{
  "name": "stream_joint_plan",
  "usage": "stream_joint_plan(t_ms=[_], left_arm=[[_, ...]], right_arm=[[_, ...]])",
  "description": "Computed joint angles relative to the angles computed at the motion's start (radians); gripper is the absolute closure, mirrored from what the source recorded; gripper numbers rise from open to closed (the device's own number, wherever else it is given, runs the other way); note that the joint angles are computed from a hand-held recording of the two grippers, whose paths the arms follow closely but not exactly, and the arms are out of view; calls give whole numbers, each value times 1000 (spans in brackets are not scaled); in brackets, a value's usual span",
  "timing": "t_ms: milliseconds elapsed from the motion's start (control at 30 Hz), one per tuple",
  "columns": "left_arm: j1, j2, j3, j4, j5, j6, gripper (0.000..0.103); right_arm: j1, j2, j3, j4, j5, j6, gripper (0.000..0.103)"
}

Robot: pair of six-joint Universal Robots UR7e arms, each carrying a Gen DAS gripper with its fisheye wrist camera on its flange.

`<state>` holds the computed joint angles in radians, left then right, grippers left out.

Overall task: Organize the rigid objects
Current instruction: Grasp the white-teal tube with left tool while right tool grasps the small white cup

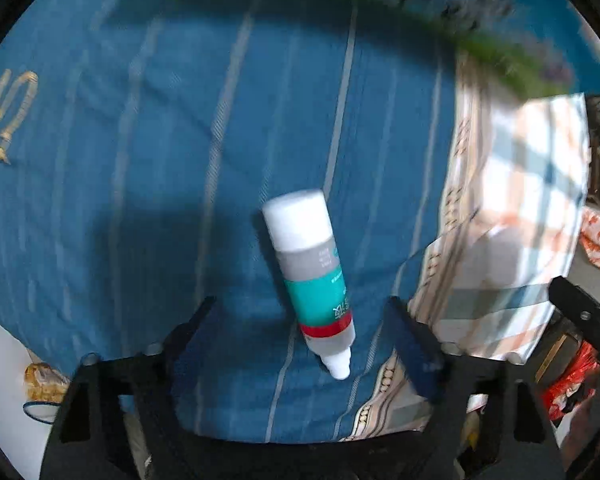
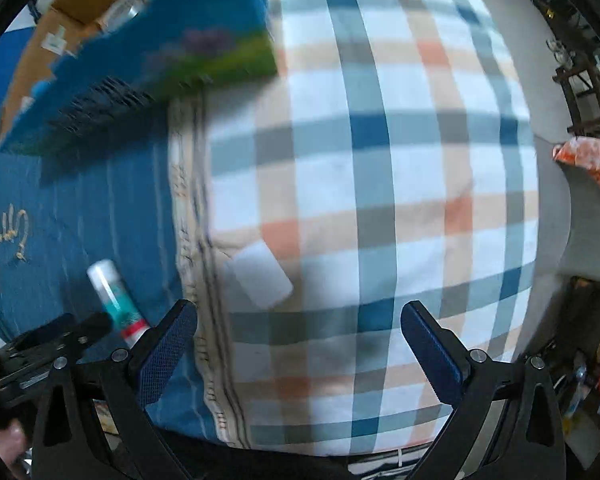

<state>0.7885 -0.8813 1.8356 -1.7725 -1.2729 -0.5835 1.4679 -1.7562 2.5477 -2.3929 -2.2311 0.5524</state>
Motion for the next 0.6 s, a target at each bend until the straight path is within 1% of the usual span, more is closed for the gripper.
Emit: stream_joint_plan(t_ms=[67,100,133,167,200,267,300,333,367,433,500,533,567,600], left_arm=[[1,24,10,-4,4,3,46],[-1,37,15,-7,10,8,63],[-5,47,22,-19,15,21,68],[-8,51,25,-24,17,27,69],[-18,57,25,-23,34,31,70],[-36,59,29,-47,70,60,72],[-46,62,26,-54,98,80,73],[-50,67,20,-56,113,92,73],[-48,73,10,-56,124,97,73],[-40,88,-13,-49,128,104,72],[-31,104,-31,-37,120,112,72],[-31,110,-37,-35,120,109,71],[-29,114,-42,-31,121,108,71],[-29,117,-45,-28,121,107,71]], right_arm=[[-30,4,28,-49,12,-32,0],[-38,13,34,-68,14,-43,0],[-47,22,40,-88,18,-55,1],[-55,27,45,-104,24,-63,3],[-69,35,51,-125,40,-80,5],[-83,52,57,-159,53,-97,12],[-86,65,59,-176,50,-106,17],[-90,83,60,-201,52,-118,22],[-98,92,65,-221,55,-129,25],[-102,130,63,-256,53,-140,34],[-113,161,63,-291,71,-152,37],[-121,176,62,-299,83,-150,46],[-124,191,65,-308,84,-146,53],[-122,216,65,-313,72,-136,63]])
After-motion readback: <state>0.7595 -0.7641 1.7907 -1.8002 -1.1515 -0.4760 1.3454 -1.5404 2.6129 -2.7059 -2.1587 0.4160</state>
